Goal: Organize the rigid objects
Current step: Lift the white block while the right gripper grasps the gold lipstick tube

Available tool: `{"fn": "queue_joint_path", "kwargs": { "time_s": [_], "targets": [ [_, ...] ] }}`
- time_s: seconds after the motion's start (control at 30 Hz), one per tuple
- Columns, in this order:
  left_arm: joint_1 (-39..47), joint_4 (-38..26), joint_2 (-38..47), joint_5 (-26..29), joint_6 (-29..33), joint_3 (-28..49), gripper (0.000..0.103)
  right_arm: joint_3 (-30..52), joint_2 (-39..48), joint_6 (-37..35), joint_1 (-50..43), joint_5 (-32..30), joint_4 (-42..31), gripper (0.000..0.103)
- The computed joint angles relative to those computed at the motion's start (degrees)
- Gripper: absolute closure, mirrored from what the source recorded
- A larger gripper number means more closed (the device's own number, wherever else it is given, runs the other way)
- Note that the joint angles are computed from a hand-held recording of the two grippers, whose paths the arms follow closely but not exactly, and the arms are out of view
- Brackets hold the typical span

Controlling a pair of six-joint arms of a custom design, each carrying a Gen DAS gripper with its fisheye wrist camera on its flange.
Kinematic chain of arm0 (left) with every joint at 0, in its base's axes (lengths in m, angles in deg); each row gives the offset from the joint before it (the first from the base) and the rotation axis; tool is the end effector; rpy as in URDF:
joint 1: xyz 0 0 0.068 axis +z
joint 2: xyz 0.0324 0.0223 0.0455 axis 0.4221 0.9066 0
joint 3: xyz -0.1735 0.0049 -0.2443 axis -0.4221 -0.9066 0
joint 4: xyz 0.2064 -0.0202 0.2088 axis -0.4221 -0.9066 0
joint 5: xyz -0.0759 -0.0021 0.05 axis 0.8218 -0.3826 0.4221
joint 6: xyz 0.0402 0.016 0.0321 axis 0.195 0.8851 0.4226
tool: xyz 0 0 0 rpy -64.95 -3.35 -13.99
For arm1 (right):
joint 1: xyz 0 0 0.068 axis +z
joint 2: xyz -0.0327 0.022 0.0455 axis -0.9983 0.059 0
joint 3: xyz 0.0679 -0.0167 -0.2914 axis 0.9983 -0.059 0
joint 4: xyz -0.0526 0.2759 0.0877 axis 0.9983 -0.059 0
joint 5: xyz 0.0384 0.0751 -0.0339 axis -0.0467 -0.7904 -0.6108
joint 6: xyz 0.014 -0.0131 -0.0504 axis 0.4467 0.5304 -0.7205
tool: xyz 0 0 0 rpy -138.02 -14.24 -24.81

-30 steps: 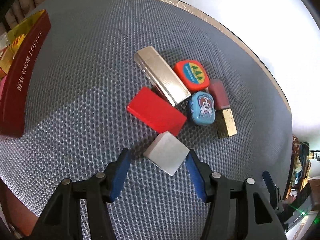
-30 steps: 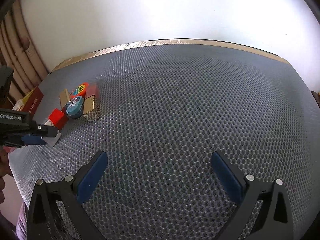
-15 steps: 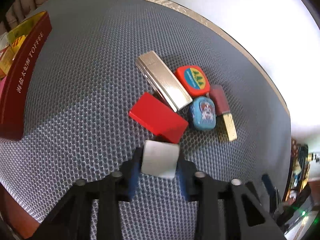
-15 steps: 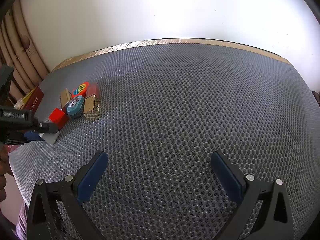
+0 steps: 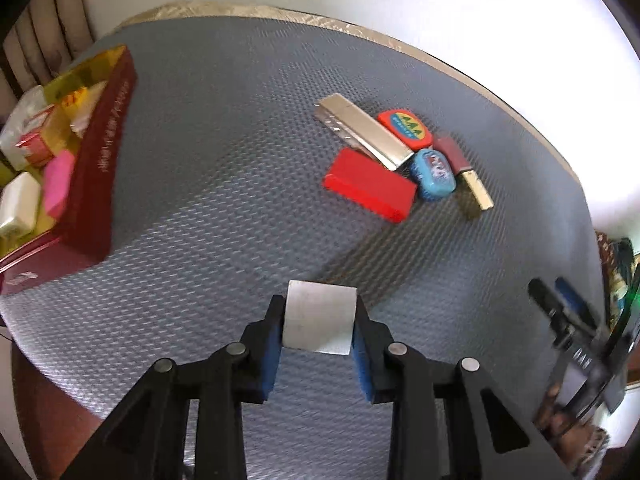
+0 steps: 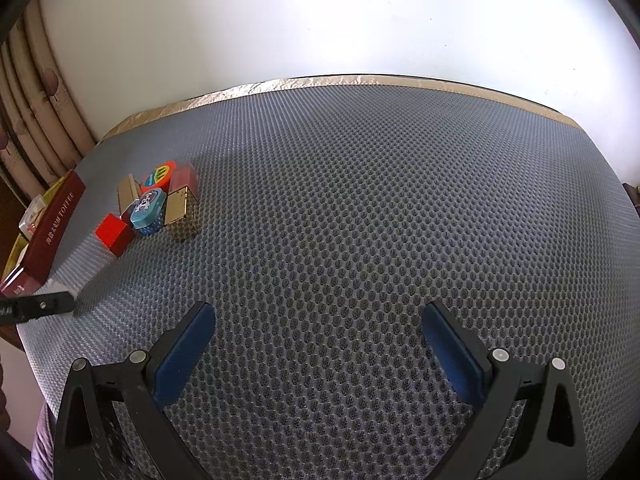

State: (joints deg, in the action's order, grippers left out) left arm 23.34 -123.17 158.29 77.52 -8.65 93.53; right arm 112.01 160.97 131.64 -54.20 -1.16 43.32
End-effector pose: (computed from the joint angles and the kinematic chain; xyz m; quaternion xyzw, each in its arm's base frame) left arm 0.3812 -0.0202 0.2079 0.1647 0.9664 -0.1132 0.1616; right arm 0.2088 0.1160 0.1548 0.1919 0.9233 0.0291 0.3315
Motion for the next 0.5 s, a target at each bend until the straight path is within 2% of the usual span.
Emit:
{"fn": "queue_joint_path", "kwargs": {
  "time_s": [0.1, 0.2, 0.3, 0.37, 0.47, 0.5],
  "targets": [
    [2.1, 0.3, 0.2, 0.4, 1.0, 0.0, 0.071, -0.2, -0.6, 0.1, 0.7, 0.3, 0.3, 0.0],
    [4.5, -0.4, -0.1, 2.4, 2.4, -0.8, 0.072, 0.3, -0.8, -3.0, 0.5, -1.6, 2.2, 0.0],
    [6.4, -1.9, -0.3, 3.1, 4.8, -0.3, 0.072, 3.3, 2.4, -6.4, -1.7, -7.2, 5.1, 0.003],
    [7.9, -2.4, -0.4, 3.8, 6.9, -0.4, 0.072, 6.9, 6.7, -8.4, -2.0, -8.1, 5.6, 0.008],
    [6.8, -1.8, -1.7, 4.0, 6.0, -1.8, 0.072, 12.1, 12.5, -12.3, -2.5, -8.2, 4.7, 0.021],
    [6.9, -1.4, -2.0, 4.2, 6.3, -2.3, 0.072, 13.1, 13.7, -13.2, -2.6, -8.4, 4.9, 0.021]
  ]
}}
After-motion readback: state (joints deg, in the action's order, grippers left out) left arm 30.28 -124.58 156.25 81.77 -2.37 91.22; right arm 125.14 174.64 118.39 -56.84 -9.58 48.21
